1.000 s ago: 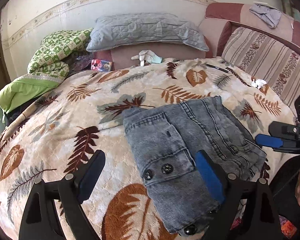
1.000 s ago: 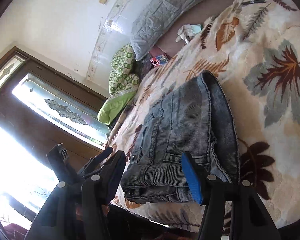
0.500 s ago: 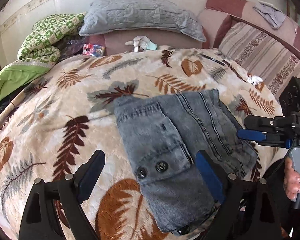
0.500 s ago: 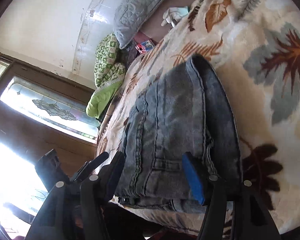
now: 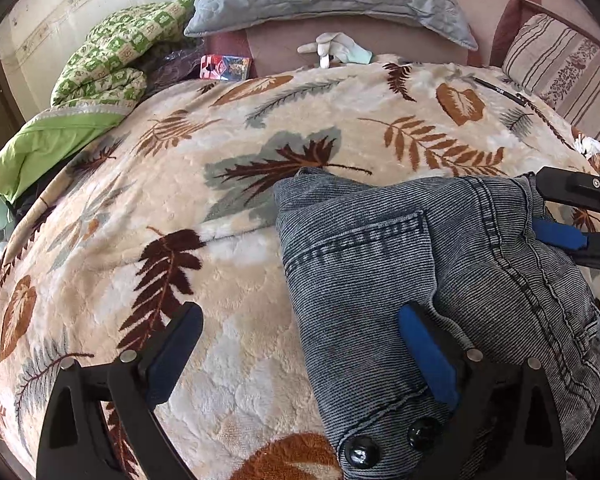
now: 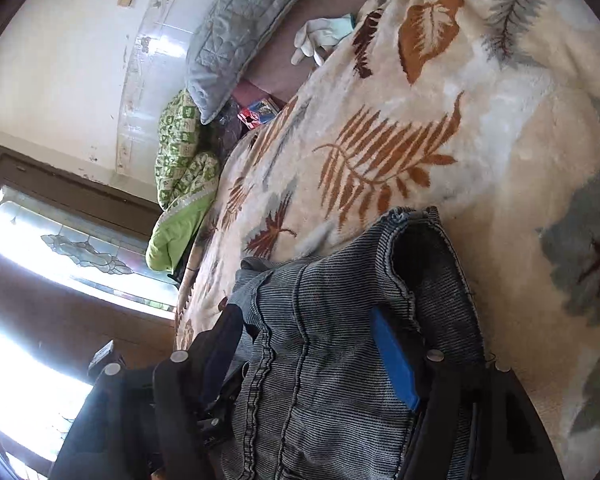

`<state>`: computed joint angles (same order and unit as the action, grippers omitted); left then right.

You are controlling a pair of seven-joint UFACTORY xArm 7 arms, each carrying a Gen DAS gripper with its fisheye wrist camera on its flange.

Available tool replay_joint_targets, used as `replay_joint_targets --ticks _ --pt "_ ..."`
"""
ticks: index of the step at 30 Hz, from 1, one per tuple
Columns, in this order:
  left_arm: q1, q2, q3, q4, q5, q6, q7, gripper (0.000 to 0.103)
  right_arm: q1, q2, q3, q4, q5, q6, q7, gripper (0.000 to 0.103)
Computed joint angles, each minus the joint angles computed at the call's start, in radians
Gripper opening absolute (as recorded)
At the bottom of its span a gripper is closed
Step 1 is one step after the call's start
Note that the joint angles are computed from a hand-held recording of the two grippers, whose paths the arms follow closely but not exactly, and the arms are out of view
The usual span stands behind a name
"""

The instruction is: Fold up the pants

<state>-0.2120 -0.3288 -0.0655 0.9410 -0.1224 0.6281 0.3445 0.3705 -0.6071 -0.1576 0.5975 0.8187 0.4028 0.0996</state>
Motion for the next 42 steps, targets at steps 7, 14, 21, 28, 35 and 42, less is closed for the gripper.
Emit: replay_joint_targets --ticks 7,14,21,28,35,42 --pt "-0.007 -0.073 0.044 -0.029 -0.086 -0.035 0.033 0.098 -0.029 -0.125 0.031 -0.056 -0.081 -0.011 0.023 0.070" --pt "0.001 -0.198 0.040 -0.128 -0.047 -0.188 0.057 0.098 -0.069 -0.275 0.070 -0.105 -0.250 -0.027 0.093 0.071" --pt "-0.007 -0.231 0.056 -0.142 -0.025 -0.184 0.050 0.098 -0.099 -0.370 0.093 -0.135 -0.369 0.035 0.181 0.071" --pt "-0.008 -0.240 0.062 -0.144 -0.022 -0.176 0.037 0.098 -0.117 -0.425 0.084 -0.159 -0.419 0.069 0.247 0.074" --pt "0.001 -0.233 0.051 -0.143 -0.004 -0.173 0.021 0.098 -0.103 -0.408 0.062 -0.158 -0.423 0.076 0.265 0.074" --pt "-0.014 -0.227 0.083 -0.120 -0.045 -0.139 0.009 0.098 -0.141 -0.381 0.131 -0.134 -0.487 0.089 0.277 0.074"
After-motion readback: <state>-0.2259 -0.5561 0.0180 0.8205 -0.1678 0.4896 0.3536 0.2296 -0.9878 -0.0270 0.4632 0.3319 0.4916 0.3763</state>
